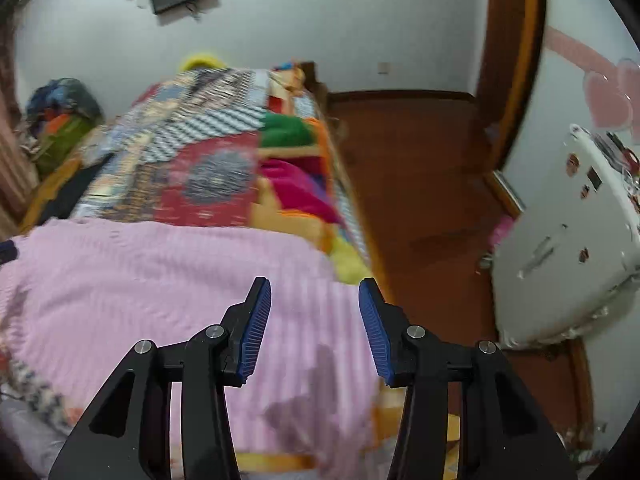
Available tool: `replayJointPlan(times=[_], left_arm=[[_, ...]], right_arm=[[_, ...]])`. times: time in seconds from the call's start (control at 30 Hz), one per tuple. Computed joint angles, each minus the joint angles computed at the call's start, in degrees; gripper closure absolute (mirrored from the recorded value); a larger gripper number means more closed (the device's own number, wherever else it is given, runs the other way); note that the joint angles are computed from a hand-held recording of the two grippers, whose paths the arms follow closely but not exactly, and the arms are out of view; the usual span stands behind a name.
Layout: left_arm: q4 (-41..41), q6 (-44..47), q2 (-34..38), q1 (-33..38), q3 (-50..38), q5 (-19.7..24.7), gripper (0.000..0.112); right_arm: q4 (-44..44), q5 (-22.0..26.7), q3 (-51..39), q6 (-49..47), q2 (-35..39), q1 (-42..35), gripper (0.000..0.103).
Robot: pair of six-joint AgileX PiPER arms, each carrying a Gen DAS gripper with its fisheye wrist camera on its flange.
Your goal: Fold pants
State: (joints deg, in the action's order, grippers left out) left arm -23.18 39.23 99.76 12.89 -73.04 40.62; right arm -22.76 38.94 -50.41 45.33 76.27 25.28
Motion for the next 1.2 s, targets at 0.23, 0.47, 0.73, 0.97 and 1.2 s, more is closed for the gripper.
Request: replayJointPlan(times=[0.23,0.47,0.73,0.97,1.2], left_arm=[[6.25,-7.82,8.78,-5.77,-5.11,-0.48,0.066],[7.55,-9.68,10.52,-6.48,-3.86,-2.62,0.061],[10.20,-12.82,9.44,-7.31,-2.54,-4.21,0.059],[9.97,-11.29,7.95,-10.15,-6.76,-0.61,0.059],[7.49,-8.37,8.64,-17.59,-11.64,0.51,0.059]], right_arm=[[15.94,-8.32,2.35,-16.00,8.75,-11.83,0.059],[27.36,-17.60,9.42,-24.36,7.68,-13.71,0.086],[-1.61,-14.97,10.62,3.13,-2.06,1.11,0.090],[-4.41,-13.79,13.31,8.00,-3.89,3.89,0.090],[-1.68,-18.97,19.32,11.21,-6.42,1.02,0.090]])
